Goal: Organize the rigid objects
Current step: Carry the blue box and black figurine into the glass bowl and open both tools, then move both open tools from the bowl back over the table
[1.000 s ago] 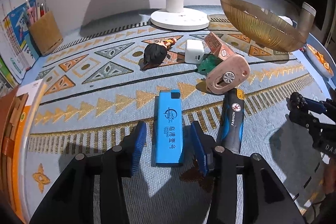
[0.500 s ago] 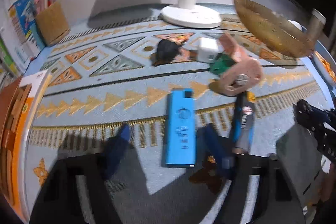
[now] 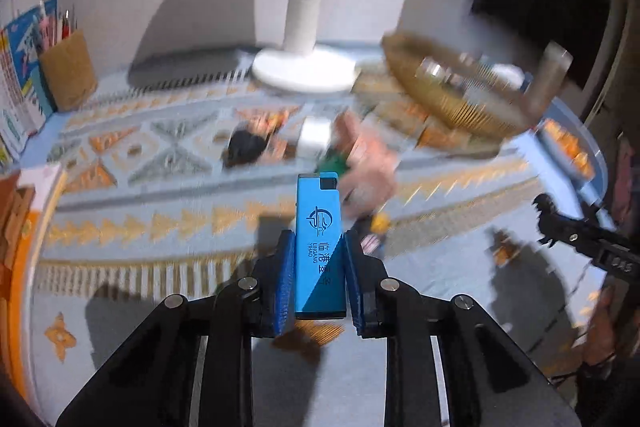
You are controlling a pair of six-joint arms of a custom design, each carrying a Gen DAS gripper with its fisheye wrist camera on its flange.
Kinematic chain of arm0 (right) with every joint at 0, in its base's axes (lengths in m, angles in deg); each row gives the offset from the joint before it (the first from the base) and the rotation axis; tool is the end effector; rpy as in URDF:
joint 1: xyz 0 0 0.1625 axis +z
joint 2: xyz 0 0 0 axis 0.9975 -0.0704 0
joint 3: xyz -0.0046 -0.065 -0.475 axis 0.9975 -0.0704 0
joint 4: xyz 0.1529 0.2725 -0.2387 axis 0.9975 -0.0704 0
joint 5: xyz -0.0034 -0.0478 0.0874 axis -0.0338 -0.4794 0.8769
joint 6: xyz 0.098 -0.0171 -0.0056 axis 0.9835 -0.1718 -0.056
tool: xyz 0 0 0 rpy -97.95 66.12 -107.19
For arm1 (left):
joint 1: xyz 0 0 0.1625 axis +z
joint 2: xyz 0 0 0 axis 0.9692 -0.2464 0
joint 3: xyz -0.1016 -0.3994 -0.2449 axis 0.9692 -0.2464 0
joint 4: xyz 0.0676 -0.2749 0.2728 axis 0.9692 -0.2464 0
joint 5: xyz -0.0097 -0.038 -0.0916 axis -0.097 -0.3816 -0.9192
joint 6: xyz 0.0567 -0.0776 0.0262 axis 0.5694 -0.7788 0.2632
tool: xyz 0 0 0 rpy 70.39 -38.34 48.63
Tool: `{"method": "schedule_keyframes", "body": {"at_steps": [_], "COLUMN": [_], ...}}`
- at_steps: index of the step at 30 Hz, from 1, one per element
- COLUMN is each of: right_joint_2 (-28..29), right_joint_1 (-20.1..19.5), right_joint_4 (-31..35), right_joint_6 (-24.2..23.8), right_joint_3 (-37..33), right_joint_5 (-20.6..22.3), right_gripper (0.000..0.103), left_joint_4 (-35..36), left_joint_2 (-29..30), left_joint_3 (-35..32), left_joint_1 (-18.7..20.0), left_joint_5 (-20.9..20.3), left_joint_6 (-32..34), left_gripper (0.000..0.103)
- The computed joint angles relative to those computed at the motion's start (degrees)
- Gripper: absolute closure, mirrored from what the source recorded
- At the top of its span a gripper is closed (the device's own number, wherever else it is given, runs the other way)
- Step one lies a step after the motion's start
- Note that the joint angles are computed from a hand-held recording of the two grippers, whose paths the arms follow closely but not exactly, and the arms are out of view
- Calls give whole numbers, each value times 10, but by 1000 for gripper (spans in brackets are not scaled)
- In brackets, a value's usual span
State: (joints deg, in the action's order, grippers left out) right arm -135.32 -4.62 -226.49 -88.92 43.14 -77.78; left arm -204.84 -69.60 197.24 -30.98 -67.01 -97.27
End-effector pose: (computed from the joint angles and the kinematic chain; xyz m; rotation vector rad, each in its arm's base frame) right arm 0.0413 -0.6784 0.2135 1.1129 -2.7913 0.5305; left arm -0.2278 -0.5405 0.0755 -0.0184 2.1871 -1.0836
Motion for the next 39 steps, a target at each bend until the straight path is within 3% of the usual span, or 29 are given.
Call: {"method": "schedule_keyframes", "body": {"at_steps": [3, 5, 9, 12, 16, 20, 25, 26, 27, 28, 29, 33, 35, 39], "right_joint_2": [-9, -14, -12, 3, 34, 55, 89, 96, 100, 102, 99, 70, 51, 17], "right_joint_1": [5, 11, 33, 48, 56, 57, 60, 61, 62, 63, 62, 56, 55, 54], "right_joint_4": [-10, -18, -55, -72, -21, -3, 32, 30, 17, 1, -25, -54, -72, -69], "right_joint_6": [15, 26, 57, 78, 117, 114, 127, 131, 132, 131, 129, 129, 129, 117], "right_joint_3": [-13, -30, -71, -102, -164, -193, -238, -246, -249, -248, -241, -215, -195, -151], "right_joint_5": [11, 23, 23, 8, -17, -36, -61, -67, -73, -75, -68, -21, -8, 16], "right_gripper": [71, 71, 71, 71, 71, 71, 70, 66, 62, 50, 44, 44, 41, 40], "left_joint_4": [-33, -101, -153, -109, -24, 12, 73, 79, 79, 73, 66, -33, -88, -191], "left_joint_2": [3, 19, 51, 81, 111, 125, 143, 144, 143, 141, 138, 119, 108, 83], "left_joint_3": [-32, -80, -190, -276, -351, -371, -408, -411, -413, -412, -409, -369, -345, -282], "left_joint_1": [-15, -24, -19, -1, 31, 52, 67, 68, 70, 71, 70, 46, 30, -10], "left_joint_5": [19, 20, -31, -62, -101, -138, -142, -147, -159, -166, -165, -143, -122, -74], "left_joint_6": [62, 165, 292, 310, 266, 235, 226, 227, 230, 233, 232, 290, 318, 353], "left_gripper": [82, 82, 82, 82, 82, 82, 82, 81, 75, 67, 55, 43, 41, 25]}}
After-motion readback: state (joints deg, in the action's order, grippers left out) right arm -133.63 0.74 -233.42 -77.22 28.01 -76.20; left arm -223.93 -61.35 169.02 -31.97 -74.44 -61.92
